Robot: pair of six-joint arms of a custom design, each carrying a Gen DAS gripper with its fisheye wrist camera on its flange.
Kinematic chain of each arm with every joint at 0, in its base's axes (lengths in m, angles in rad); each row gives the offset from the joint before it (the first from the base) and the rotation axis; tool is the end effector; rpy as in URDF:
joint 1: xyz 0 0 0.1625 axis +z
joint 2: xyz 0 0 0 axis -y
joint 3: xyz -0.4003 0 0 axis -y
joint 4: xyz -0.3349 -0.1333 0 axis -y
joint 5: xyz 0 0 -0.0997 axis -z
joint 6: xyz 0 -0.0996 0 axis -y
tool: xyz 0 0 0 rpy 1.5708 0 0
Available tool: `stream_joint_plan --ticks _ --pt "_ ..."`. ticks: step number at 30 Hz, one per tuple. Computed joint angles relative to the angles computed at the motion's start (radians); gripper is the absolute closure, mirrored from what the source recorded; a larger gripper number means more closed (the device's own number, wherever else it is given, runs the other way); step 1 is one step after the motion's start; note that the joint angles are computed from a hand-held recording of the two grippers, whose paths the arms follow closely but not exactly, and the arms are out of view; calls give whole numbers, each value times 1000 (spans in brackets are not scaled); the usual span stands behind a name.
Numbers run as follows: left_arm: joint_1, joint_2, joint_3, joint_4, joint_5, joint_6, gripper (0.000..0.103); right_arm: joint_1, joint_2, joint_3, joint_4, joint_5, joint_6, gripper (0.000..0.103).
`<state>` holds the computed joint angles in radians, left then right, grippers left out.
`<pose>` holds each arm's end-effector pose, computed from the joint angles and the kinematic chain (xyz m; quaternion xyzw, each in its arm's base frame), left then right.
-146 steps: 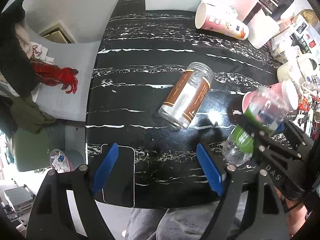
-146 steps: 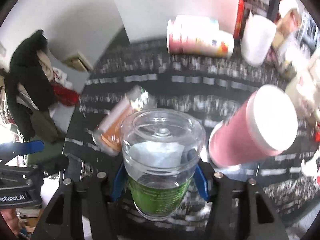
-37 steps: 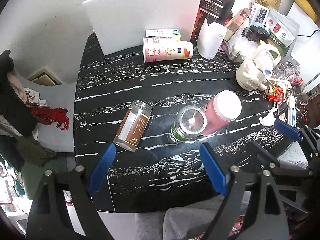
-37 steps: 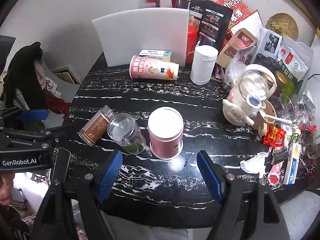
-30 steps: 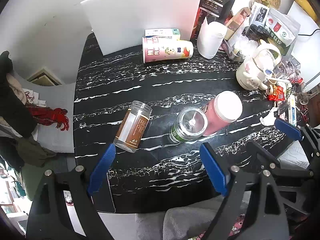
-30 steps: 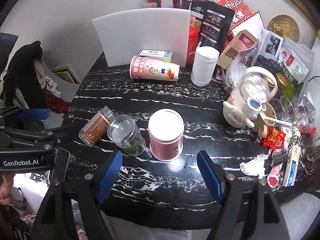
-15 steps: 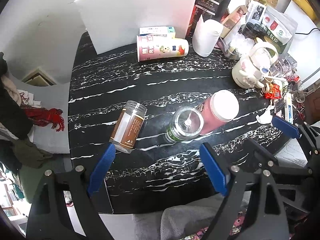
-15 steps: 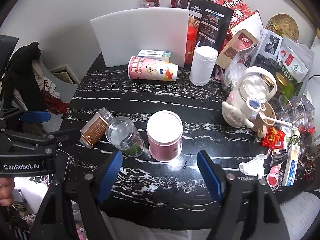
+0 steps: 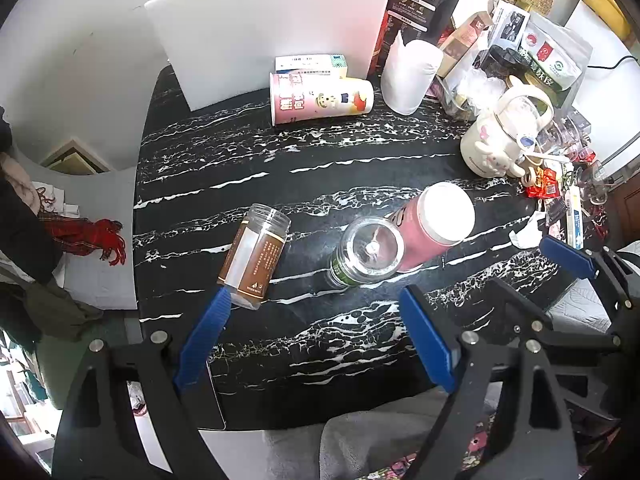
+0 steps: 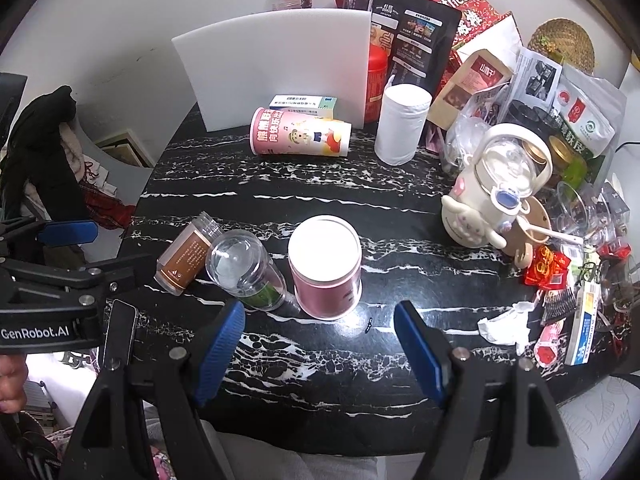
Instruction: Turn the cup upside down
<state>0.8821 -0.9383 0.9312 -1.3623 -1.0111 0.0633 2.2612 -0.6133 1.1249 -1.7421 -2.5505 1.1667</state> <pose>-0.2708 -0.6220 0.3851 0.3770 0.8792 0.0074 0.2912 0.4815 -0.5035 0.1433 -0.1277 -0.8639 0.2818 0.3974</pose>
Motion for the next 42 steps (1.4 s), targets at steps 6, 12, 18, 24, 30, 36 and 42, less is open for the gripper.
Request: stream_joint_plan --ticks 6,12,18,24,30,36,42 --pt "0 -1 1 -1 -2 2 18 -1 0 1 -2 2 1 26" --pt "-3 -4 8 -6 -2 5 18 0 -5 11 -5 1 7 26" --pt "-6 -7 14 -10 0 10 18 0 -7 15 -6 2 10 26" --pt "-9 -10 19 -15 3 10 18 0 -9 17 -5 2 12 26" --pt "-10 -3 6 -10 11 15 18 0 -10 19 -6 6 13 26" --pt "-7 -5 7 -14 13 16 18 0 -9 20 -6 9 16 26" --pt "-7 -6 11 -17 15 24 18 -2 -7 17 -5 12 16 26"
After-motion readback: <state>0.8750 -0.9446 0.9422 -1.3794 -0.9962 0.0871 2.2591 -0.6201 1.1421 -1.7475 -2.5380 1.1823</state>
